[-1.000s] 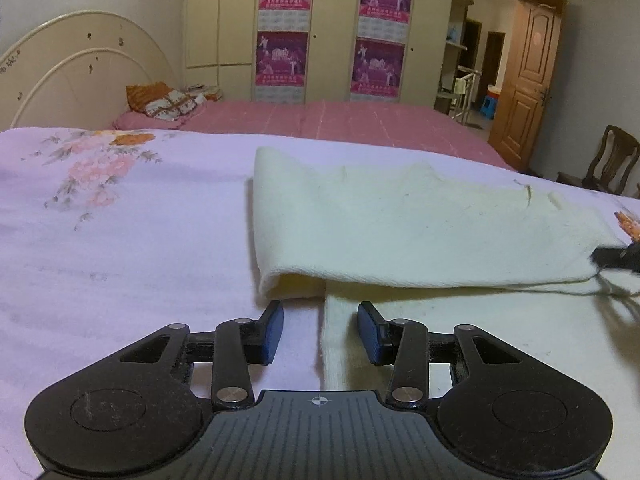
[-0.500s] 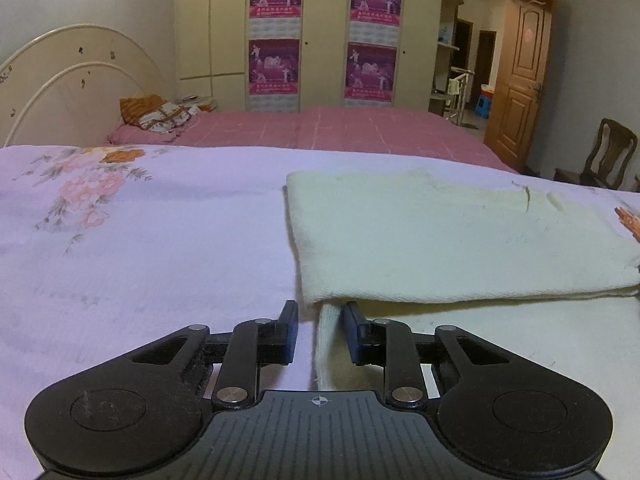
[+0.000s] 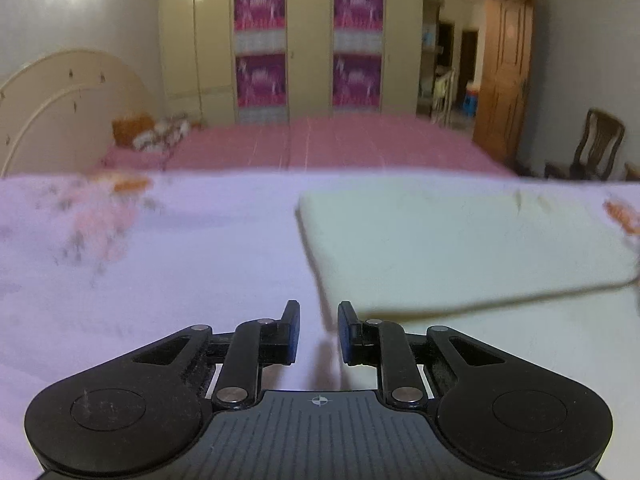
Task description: Fold small clothes
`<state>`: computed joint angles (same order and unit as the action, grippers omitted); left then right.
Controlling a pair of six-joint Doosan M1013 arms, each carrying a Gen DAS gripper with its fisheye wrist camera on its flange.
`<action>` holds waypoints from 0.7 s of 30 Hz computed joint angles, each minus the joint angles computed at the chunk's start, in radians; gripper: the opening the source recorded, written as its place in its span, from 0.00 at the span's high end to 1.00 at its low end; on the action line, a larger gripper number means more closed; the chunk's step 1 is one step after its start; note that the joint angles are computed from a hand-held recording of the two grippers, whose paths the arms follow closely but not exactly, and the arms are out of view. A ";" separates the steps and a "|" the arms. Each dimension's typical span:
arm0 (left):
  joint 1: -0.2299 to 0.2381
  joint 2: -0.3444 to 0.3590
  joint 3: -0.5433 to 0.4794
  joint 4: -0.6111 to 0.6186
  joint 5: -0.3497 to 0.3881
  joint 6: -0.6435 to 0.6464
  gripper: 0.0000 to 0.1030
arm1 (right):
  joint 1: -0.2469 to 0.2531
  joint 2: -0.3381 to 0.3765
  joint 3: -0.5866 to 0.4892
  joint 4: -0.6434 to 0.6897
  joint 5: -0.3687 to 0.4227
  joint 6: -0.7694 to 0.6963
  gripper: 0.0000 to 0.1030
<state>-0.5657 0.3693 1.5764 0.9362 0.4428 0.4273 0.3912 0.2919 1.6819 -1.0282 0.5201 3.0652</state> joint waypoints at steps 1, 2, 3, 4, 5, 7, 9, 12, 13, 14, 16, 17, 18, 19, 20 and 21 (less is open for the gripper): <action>0.002 0.006 -0.012 -0.034 -0.022 0.033 0.81 | 0.002 -0.009 0.008 -0.063 -0.021 0.048 0.83; -0.001 0.020 -0.033 -0.081 -0.033 0.090 0.81 | 0.001 -0.007 0.004 -0.074 -0.045 0.048 0.83; -0.010 0.043 -0.064 -0.122 -0.031 0.157 0.81 | 0.000 0.004 -0.014 -0.032 -0.071 -0.005 0.84; -0.017 0.064 -0.089 -0.153 -0.034 0.204 0.81 | 0.000 0.021 -0.039 0.045 -0.089 -0.092 0.85; -0.021 0.081 -0.110 -0.200 -0.031 0.255 0.81 | 0.000 0.036 -0.057 0.116 -0.111 -0.168 0.85; -0.029 0.119 -0.146 -0.228 0.009 0.275 0.81 | 0.004 0.073 -0.098 0.276 -0.111 -0.387 0.85; -0.020 0.108 -0.121 -0.211 -0.038 0.228 0.81 | 0.012 0.096 -0.112 0.292 -0.061 -0.472 0.84; -0.010 0.078 -0.079 -0.079 -0.054 0.078 0.80 | -0.001 0.065 -0.055 0.153 -0.059 -0.351 0.84; -0.005 0.078 -0.080 -0.046 -0.055 0.042 0.80 | -0.013 0.053 -0.041 0.168 -0.086 -0.341 0.85; 0.002 0.085 -0.092 -0.057 -0.055 0.043 0.80 | -0.021 0.046 -0.037 0.181 -0.107 -0.324 0.85; 0.013 0.114 -0.146 -0.105 -0.042 0.093 0.80 | -0.023 0.057 -0.055 0.129 -0.125 -0.268 0.81; 0.018 0.129 -0.172 -0.127 -0.042 0.120 0.80 | -0.019 0.074 -0.080 0.129 -0.119 -0.278 0.80; 0.021 0.149 -0.205 -0.130 -0.033 0.139 0.80 | -0.021 0.088 -0.102 0.174 -0.130 -0.322 0.80; 0.025 0.168 -0.233 -0.148 -0.024 0.169 0.80 | -0.023 0.105 -0.129 0.232 -0.146 -0.381 0.80; 0.032 0.189 -0.263 -0.183 -0.014 0.201 0.80 | -0.023 0.123 -0.155 0.267 -0.146 -0.431 0.81; 0.035 0.206 -0.286 -0.215 0.005 0.227 0.80 | -0.021 0.147 -0.186 0.298 -0.133 -0.488 0.81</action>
<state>-0.5304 0.5751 1.2907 0.7209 0.4482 0.6538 0.3707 0.4387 1.4956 -0.7305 0.3875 2.5768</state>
